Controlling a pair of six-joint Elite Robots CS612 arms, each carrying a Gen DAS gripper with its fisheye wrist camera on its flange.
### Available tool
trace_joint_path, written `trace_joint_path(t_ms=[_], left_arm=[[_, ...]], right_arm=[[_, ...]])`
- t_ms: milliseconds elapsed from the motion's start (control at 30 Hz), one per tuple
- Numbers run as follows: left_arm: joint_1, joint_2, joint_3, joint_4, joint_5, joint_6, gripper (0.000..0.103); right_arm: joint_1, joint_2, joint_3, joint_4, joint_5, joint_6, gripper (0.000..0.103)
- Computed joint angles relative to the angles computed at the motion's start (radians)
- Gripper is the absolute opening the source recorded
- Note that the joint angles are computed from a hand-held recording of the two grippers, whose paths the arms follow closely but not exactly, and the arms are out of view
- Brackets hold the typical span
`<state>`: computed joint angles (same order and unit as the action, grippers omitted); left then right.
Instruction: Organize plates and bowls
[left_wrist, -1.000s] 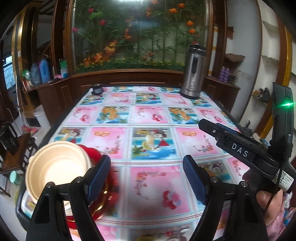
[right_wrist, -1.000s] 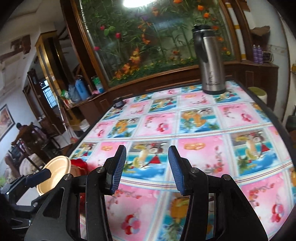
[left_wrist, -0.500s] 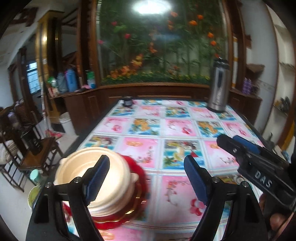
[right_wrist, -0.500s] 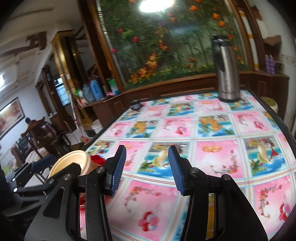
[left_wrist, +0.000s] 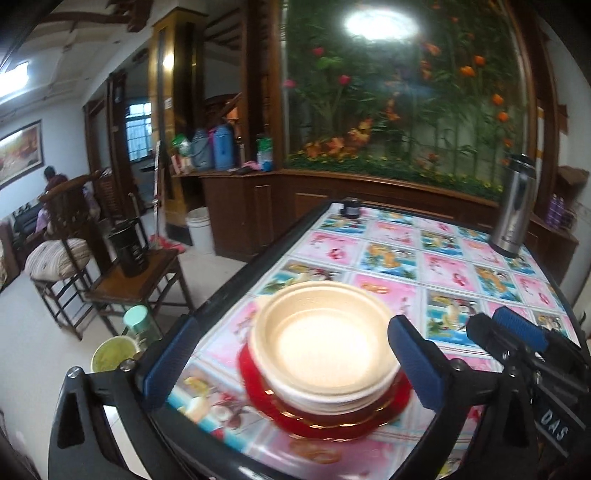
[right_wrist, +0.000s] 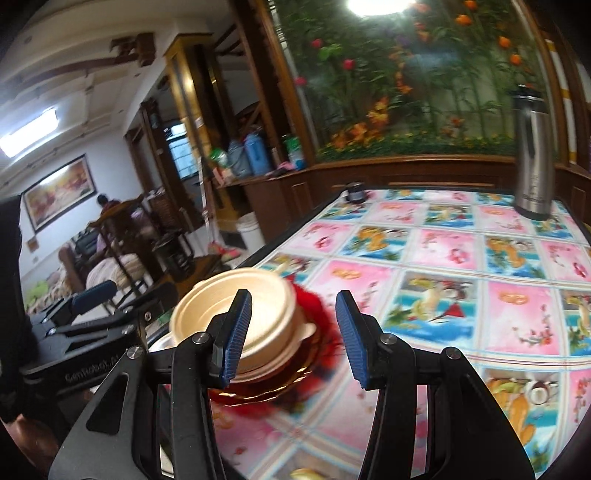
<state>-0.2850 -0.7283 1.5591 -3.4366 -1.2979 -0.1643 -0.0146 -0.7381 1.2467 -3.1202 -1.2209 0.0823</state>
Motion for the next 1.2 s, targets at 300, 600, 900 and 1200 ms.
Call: trace_joint_path(t_ms=[300, 600, 900, 1200], left_arm=[[0.029, -0.004, 0.012, -0.001, 0.007, -0.046, 0.103], [0.036, -0.002, 0.014, -0.011, 0.025, -0.058, 0.103], [0.034, 0.002, 0.013, -0.040, 0.034, -0.025, 0.103], [0.034, 0.004, 0.013, -0.049, 0.020, -0.007, 0.103]], right_arm=[[0.033, 0.002, -0.009, 0.042, 0.027, -0.085, 0.048], [0.042, 0.005, -0.023, 0.045, 0.039, -0.093, 0.048], [0.043, 0.010, -0.032, 0.058, 0.042, -0.094, 0.048], [0.040, 0.016, -0.032, 0.053, 0.052, -0.079, 0.048]])
